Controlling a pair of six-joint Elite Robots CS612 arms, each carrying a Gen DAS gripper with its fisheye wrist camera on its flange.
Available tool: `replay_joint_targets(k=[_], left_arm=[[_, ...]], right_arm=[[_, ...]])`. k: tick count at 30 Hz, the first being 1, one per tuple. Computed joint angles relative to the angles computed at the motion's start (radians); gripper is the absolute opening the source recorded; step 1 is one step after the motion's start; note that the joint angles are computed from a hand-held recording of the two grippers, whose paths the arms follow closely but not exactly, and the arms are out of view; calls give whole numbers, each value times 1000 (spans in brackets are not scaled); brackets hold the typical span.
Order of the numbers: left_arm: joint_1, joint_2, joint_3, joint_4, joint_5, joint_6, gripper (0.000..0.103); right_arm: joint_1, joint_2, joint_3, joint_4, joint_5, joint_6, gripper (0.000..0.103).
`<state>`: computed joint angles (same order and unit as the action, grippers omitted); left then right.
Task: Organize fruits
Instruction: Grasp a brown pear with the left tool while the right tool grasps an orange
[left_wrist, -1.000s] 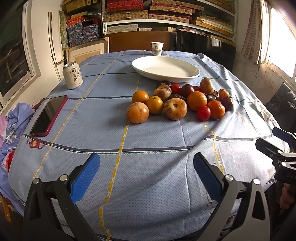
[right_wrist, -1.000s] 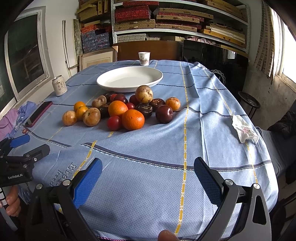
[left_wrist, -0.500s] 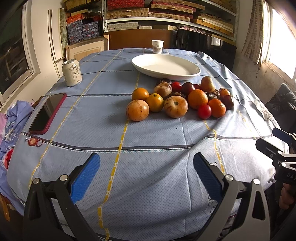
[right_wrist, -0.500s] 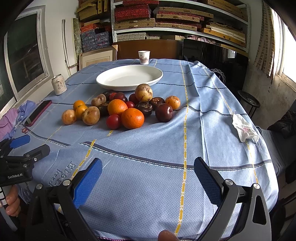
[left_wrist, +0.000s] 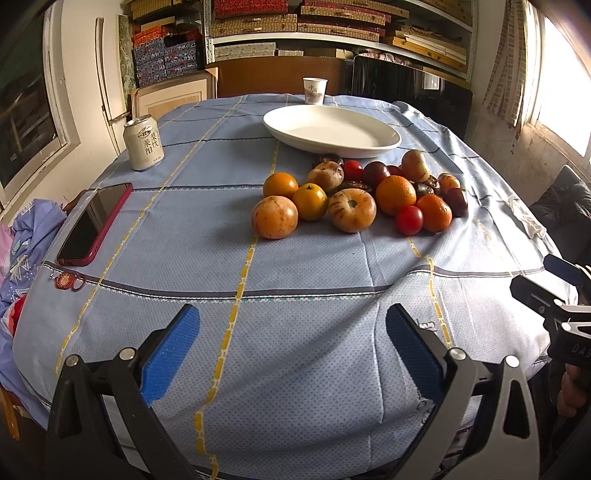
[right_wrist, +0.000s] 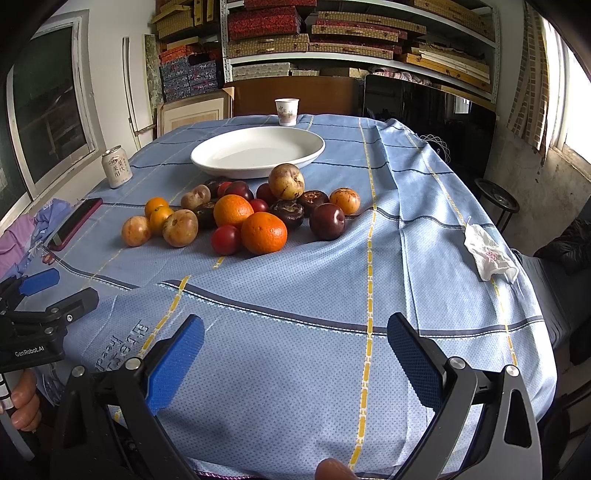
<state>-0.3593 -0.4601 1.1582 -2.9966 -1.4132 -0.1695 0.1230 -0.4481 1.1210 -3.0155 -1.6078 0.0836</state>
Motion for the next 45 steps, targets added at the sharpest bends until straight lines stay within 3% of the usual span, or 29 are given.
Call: replay_joint_targets(k=[3, 9, 13, 18, 23, 26, 32, 39, 45], left_arm=[[2, 4, -7, 2, 13, -3, 99], [20, 15, -29, 38, -8, -58, 99], [28, 21, -34, 37, -9, -63, 99], [35, 35, -40, -3, 3, -54, 99], [40, 56, -58, -49, 3, -32, 99], [42, 67, -75, -49, 0, -19, 99], [53, 88, -117, -18, -61, 20, 99], [67, 110, -175, 16, -146, 46, 99], [95, 115, -224, 100, -344, 91, 99]], right_arm=[[-5, 6, -6, -17, 33, 3, 100], [-31, 53, -66, -83, 201, 77, 100], [-30, 78, -128, -21, 235, 38, 100], [-43, 102, -189, 40, 274, 111, 98], [-37, 147, -305, 198, 222, 79, 67], [-34, 183, -388, 292, 221, 61, 58], [-27, 239, -510, 398, 227, 31, 53], [-30, 264, -548, 388, 233, 13, 53], [-42, 289, -586, 402, 304, 53, 53]])
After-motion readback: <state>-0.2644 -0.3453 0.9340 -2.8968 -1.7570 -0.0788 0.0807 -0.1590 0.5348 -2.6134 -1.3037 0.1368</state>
